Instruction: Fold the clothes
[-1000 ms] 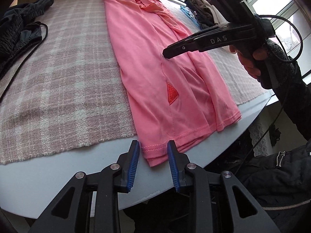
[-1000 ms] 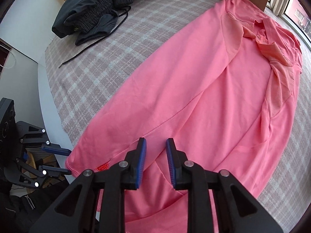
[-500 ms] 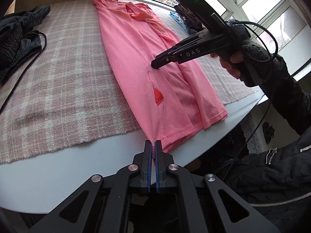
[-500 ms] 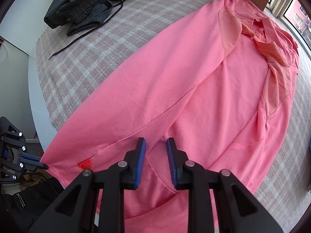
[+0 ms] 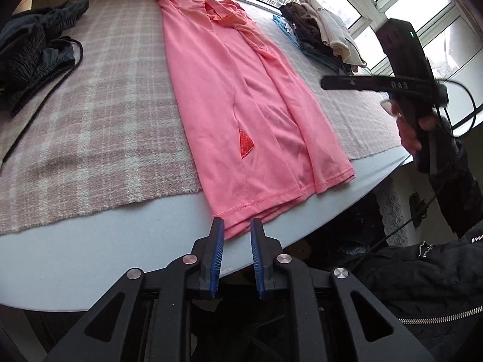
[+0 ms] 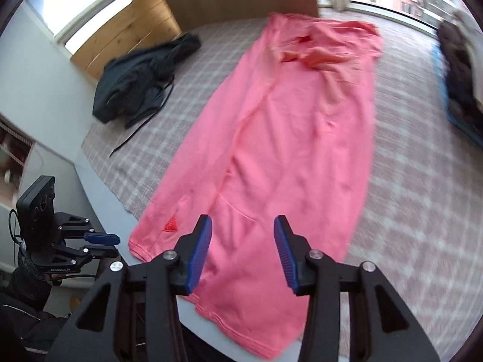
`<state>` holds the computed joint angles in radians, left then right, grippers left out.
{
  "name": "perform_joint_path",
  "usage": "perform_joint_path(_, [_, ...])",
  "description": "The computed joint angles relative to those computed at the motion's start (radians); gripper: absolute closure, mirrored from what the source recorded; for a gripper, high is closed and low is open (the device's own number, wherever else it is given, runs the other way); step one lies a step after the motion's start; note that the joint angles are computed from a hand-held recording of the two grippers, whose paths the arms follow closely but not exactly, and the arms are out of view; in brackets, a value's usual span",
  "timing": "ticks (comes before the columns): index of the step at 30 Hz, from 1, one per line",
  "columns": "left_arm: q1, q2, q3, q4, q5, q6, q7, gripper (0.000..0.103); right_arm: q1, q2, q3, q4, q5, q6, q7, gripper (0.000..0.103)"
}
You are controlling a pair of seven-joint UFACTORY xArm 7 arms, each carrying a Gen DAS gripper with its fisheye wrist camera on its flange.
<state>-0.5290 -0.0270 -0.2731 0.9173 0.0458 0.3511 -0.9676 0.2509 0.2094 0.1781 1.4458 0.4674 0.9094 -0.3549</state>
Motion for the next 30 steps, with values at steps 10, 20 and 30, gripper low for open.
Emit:
perform_joint_path(10, [0.009,0.074,0.017,0.047,-0.139,0.002,0.12,0.075,-0.008,-0.166,-0.036,-0.353,0.064,-0.132,0.136,0.06])
perform_joint_path(20, [0.021,0.121,0.007,0.07,-0.278,-0.007,0.225,0.073,0.025,-0.19,-0.028,-0.398,0.009,-0.17,0.201,0.06])
perform_joint_path(30, [0.016,0.167,0.005,0.136,-0.28,0.049,0.295,0.074,0.072,-0.143,-0.006,-0.347,-0.161,-0.168,0.286,0.089])
